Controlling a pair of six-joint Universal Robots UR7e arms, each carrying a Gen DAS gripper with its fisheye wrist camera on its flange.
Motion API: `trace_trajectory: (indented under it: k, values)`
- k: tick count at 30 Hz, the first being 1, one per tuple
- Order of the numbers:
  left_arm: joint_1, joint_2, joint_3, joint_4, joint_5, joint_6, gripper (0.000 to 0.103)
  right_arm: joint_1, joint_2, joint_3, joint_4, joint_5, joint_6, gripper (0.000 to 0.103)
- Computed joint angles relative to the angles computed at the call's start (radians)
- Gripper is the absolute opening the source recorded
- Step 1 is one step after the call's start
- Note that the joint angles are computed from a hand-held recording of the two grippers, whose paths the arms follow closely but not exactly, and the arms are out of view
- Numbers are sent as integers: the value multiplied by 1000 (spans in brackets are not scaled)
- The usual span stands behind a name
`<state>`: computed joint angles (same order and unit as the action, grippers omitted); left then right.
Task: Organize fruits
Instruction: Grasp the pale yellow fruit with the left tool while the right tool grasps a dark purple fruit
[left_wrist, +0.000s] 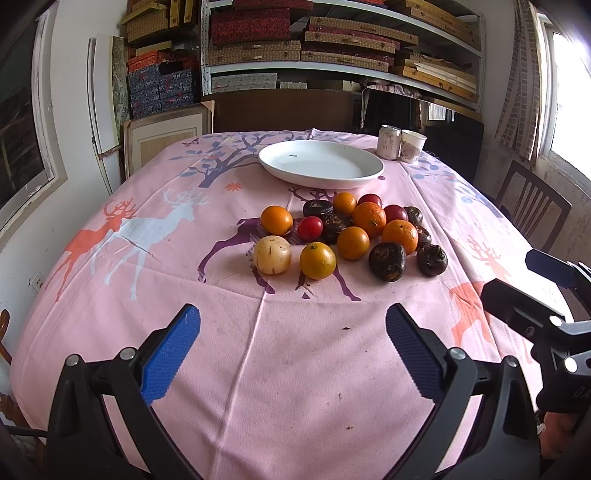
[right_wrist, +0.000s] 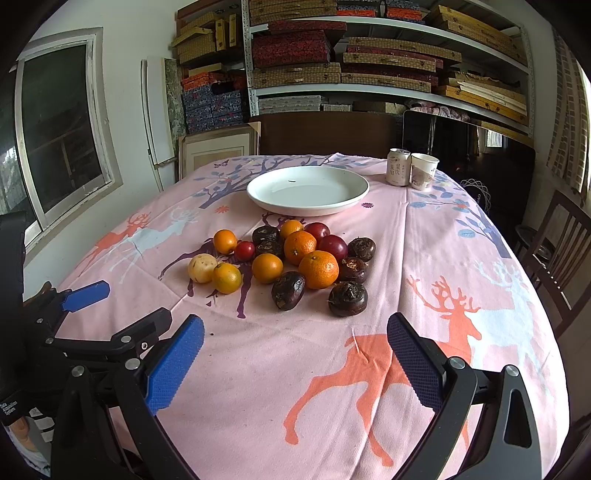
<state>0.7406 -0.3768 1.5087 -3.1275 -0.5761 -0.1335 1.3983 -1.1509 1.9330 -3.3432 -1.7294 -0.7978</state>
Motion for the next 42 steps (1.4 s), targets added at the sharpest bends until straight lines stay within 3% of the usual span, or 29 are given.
trace_trajectory:
  k: [13, 16, 17, 20, 21, 23, 26, 30, 34, 42]
  values:
    - [2, 3, 5, -2, -3, 0, 99, 0, -1, 1, 1, 1, 0, 99]
    - [12, 5, 9, -4, -31, 12, 99, -9, 4, 4, -24, 29, -7, 99]
    - [19, 5, 9, 6, -44, 11, 99, -20, 1, 10, -34, 63, -10, 99]
    - [41, 12, -5, 54, -12, -13, 99, -96, -31, 16, -12, 266, 37, 99]
    - [50, 10, -15, 90, -4, -22, 99, -109, -34, 0, 11, 281, 74, 99]
    - [70, 6, -39, 162, 13, -45, 99, -109, -24, -61, 116, 215, 120, 99]
    - [104, -7, -77, 272, -20, -84, 99, -110, -5, -151, 287, 126, 182, 99]
    - [154, -20, -166, 467, -155, -139, 99, -126, 21, -215, 385, 113, 225, 99]
    - [178, 30, -300, 614, -108, -152, 99, -133, 46, -282, 504, 132, 220, 99]
    - [197, 54, -347, 583, -127, -55, 99, -138, 73, -330, 498, 166, 188, 99]
